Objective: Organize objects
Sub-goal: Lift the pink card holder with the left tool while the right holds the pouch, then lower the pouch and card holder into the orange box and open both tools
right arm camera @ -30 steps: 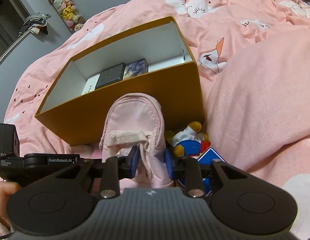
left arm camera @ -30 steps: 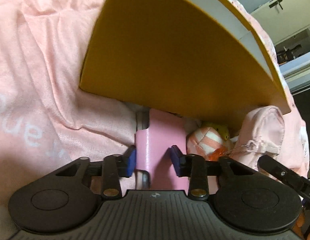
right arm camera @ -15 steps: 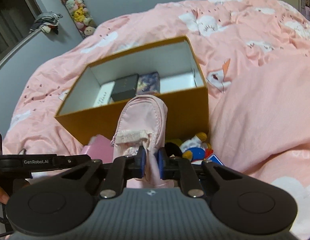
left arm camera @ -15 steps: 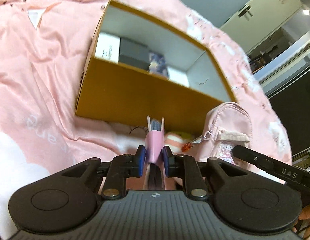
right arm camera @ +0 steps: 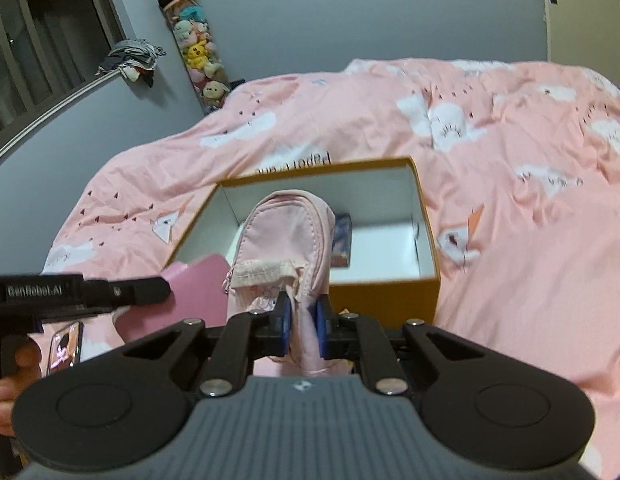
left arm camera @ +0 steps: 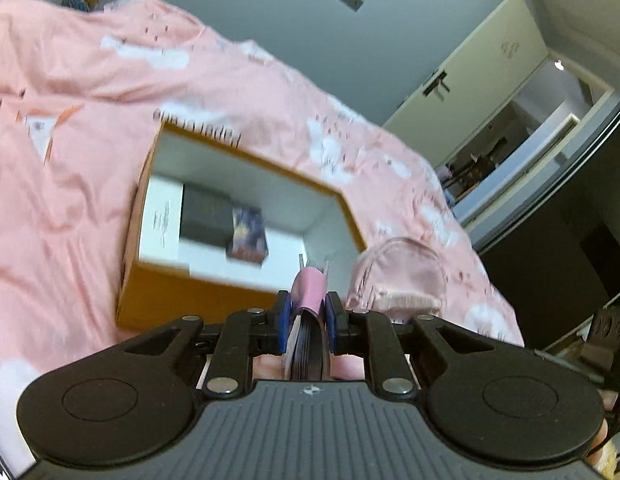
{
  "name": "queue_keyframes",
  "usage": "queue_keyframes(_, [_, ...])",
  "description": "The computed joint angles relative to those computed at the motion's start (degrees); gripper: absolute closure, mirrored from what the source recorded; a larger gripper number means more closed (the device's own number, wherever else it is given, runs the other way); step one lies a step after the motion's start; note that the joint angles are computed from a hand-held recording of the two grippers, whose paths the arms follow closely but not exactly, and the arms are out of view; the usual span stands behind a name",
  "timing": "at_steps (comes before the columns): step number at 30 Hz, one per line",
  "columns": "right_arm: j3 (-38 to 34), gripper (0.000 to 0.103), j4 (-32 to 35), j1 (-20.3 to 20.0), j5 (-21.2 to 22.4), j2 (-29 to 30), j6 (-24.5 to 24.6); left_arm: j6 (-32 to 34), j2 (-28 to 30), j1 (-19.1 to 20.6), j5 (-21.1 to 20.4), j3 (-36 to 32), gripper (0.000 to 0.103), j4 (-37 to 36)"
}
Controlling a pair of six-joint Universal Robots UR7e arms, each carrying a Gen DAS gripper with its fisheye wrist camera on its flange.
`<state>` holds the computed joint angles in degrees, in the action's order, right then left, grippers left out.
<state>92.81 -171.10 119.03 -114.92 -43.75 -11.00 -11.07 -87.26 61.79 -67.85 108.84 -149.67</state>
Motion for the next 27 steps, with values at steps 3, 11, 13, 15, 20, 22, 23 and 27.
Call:
queue_keyframes(3, [-2.9,0.090,-0.4,0.2,0.2,1.2,-1.9,0.9,2.3,0.4,0.5,-3.5,0.083,-1.1])
queue_keyframes(11, [-13.8,0.090,2.5,-1.4,2.1,6.7,0.5,-0.2,9.3,2.8,1.3,-11.1,0.083,-6.8])
queue_keyframes(13, [-16.8,0.090,4.0,-1.9,0.6,8.7,0.3,-0.9,11.0,3.5,1.6,-12.5,0.083,-6.1])
queue_keyframes(15, [-19.1,0.090,6.2,-2.5,-0.3,10.3,0.8,-3.2,12.9,4.9,0.5,-13.7,0.083,-4.8])
queue_keyframes(20, [-22.2,0.090,10.0,-3.9,-2.1,12.8,1.4,-9.7,16.4,7.2,1.0,-14.7,0.083,-0.8])
queue_keyframes(22, [-22.7,0.090,11.2,-4.4,-2.2,13.4,1.4,-10.2,17.3,7.4,1.7,-14.6,0.083,-0.1])
queue_keyframes(23, [-22.9,0.090,11.6,-4.5,-2.5,13.7,1.2,-10.1,17.6,7.3,2.3,-14.6,0.083,0.4])
queue_keyframes(27, [-24.4,0.090,12.2,-4.8,-4.4,15.4,0.2,-10.6,19.0,7.2,3.4,-14.8,0.086,2.9])
